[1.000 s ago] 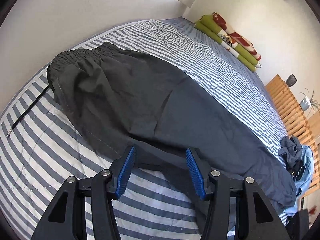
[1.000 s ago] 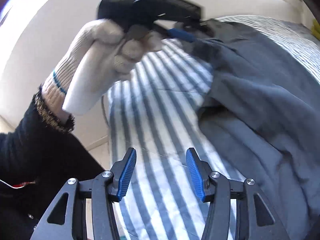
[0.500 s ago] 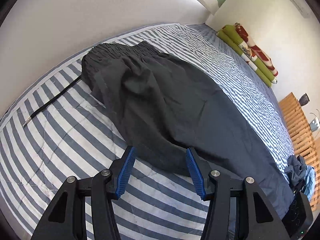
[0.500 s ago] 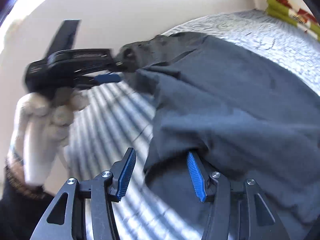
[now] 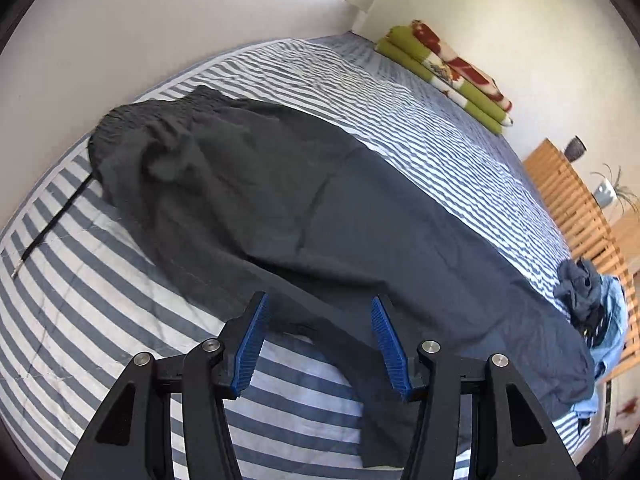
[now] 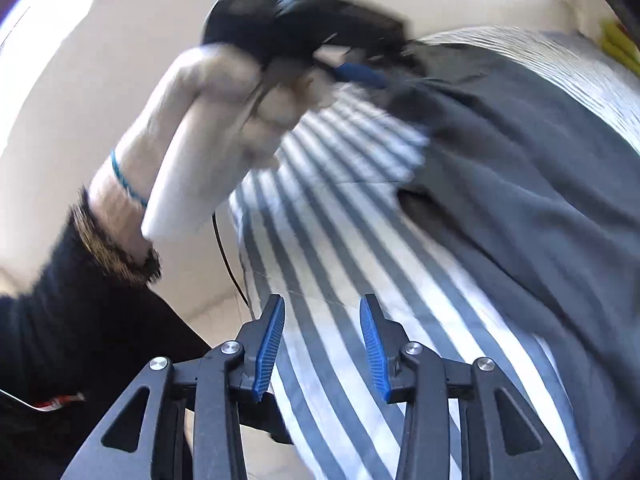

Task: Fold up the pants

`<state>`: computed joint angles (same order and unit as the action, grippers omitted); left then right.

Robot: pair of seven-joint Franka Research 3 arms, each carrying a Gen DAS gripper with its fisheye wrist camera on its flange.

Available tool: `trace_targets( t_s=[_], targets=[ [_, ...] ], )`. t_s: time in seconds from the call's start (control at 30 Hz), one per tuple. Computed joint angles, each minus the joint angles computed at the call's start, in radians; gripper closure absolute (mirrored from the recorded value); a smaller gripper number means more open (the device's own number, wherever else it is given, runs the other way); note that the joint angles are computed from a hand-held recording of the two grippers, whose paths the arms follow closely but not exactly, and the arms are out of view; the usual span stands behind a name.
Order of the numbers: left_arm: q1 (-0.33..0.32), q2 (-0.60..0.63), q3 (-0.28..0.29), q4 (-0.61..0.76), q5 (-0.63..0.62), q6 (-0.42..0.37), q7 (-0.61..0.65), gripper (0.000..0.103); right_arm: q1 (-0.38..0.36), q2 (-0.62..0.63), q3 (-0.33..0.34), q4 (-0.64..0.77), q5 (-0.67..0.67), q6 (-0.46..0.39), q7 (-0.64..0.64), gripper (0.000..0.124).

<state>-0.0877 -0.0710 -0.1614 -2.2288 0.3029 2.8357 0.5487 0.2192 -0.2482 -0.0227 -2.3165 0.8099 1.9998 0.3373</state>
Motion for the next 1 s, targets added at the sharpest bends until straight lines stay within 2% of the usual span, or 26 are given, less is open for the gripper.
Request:
trace_targets(
  t_s=[0.1, 0.27, 0.37, 0.43, 0.5, 0.57, 0.63, 0.83, 0.87, 0.97, 1.0],
  targets=[
    [-0.047, 0.048, -0.015, 0.046, -0.107, 0.009, 0.162, 0.047, -0.08, -0.003, -0.074, 0.022, 0.03, -0.025, 0.077, 0.088],
    [-0.114, 0.1, -0.067, 0.112, -0.158, -0.042, 0.325, 0.047, -0.262, 0.028, -0.171, 0.075, -0.005, 0.074, 0.255, 0.088],
    [-0.157, 0.123, -0.089, 0.145, -0.11, -0.073, 0.339, 0.047, -0.362, 0.076, -0.206, 0.124, -0.047, 0.212, 0.388, 0.088],
    [-0.183, 0.161, -0.097, 0.187, -0.075, -0.087, 0.341, 0.047, -0.42, 0.124, -0.237, 0.178, -0.047, 0.237, 0.467, 0.088],
    [-0.221, 0.2, -0.095, 0.242, 0.017, -0.134, 0.292, 0.047, -0.476, 0.19, -0.261, 0.248, -0.029, 0.256, 0.546, 0.088],
    [-0.257, 0.246, -0.095, 0.311, 0.085, -0.196, 0.266, 0.047, -0.524, 0.232, -0.268, 0.3, -0.04, 0.281, 0.599, 0.088],
    [-0.278, 0.302, -0.101, 0.378, 0.098, -0.219, 0.289, 0.047, -0.557, 0.265, -0.265, 0.341, -0.067, 0.304, 0.629, 0.088],
    [-0.359, 0.456, -0.082, 0.596, 0.166, -0.358, 0.332, 0.047, -0.61, 0.331, -0.241, 0.423, -0.113, 0.246, 0.68, 0.088],
    [-0.368, 0.47, -0.077, 0.615, 0.17, -0.372, 0.332, 0.047, -0.622, 0.343, -0.241, 0.439, -0.103, 0.213, 0.689, 0.088],
    [-0.382, 0.496, -0.064, 0.648, 0.175, -0.385, 0.326, 0.053, -0.648, 0.329, -0.236, 0.423, -0.05, 0.128, 0.69, 0.088],
    [-0.382, 0.51, -0.061, 0.664, 0.172, -0.389, 0.329, 0.058, -0.635, 0.309, -0.224, 0.391, -0.05, 0.149, 0.689, 0.088]
  ],
)
